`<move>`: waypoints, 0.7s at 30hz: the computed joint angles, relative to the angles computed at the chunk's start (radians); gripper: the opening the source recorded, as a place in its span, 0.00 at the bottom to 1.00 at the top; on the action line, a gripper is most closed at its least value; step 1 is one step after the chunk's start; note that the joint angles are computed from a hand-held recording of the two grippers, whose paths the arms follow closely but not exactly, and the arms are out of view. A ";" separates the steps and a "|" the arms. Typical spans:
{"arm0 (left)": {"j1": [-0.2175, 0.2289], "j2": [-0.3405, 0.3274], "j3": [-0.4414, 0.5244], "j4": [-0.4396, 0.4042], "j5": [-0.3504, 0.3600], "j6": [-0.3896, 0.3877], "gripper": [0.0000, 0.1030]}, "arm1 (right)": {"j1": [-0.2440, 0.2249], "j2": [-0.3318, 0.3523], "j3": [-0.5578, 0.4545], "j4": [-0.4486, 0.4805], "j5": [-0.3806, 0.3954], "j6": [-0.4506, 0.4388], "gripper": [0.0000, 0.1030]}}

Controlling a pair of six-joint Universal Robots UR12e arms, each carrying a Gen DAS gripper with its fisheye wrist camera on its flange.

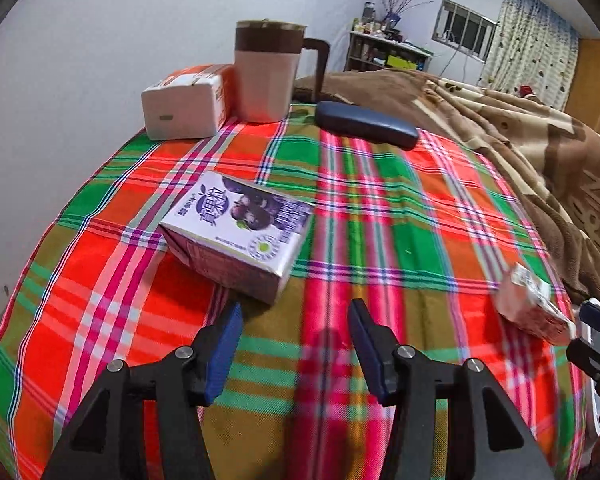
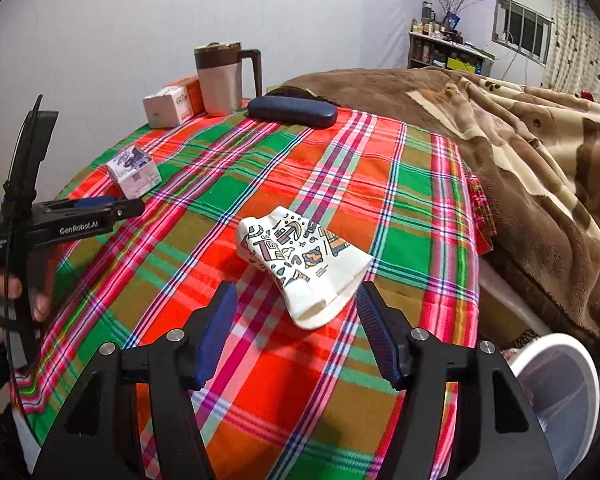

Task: Collect trash
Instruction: 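Grasp the purple grape milk carton with the left tool while the right tool grasps the patterned paper cup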

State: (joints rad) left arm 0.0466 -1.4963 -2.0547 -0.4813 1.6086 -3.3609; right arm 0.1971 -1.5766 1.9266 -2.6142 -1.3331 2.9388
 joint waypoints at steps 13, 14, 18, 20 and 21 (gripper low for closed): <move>0.090 0.039 -0.026 -0.011 0.072 -0.064 0.52 | 0.013 0.018 -0.015 0.037 0.039 -0.008 0.31; 0.097 0.045 -0.029 -0.009 0.067 -0.071 0.52 | 0.014 0.021 -0.017 0.039 0.039 -0.007 0.25; 0.109 0.060 -0.031 0.017 0.005 -0.082 0.53 | 0.017 0.025 -0.019 0.038 0.038 0.001 0.24; 0.100 0.052 -0.024 0.032 -0.014 -0.072 0.57 | 0.017 0.026 -0.019 0.034 0.039 0.004 0.23; 0.092 0.044 -0.016 0.037 -0.013 -0.069 0.62 | 0.017 0.026 -0.019 0.034 0.040 0.006 0.23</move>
State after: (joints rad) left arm 0.1389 -1.4527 -2.0711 -0.4440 1.5955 -3.4297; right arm 0.2139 -1.5506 1.9074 -2.5804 -1.2930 2.9446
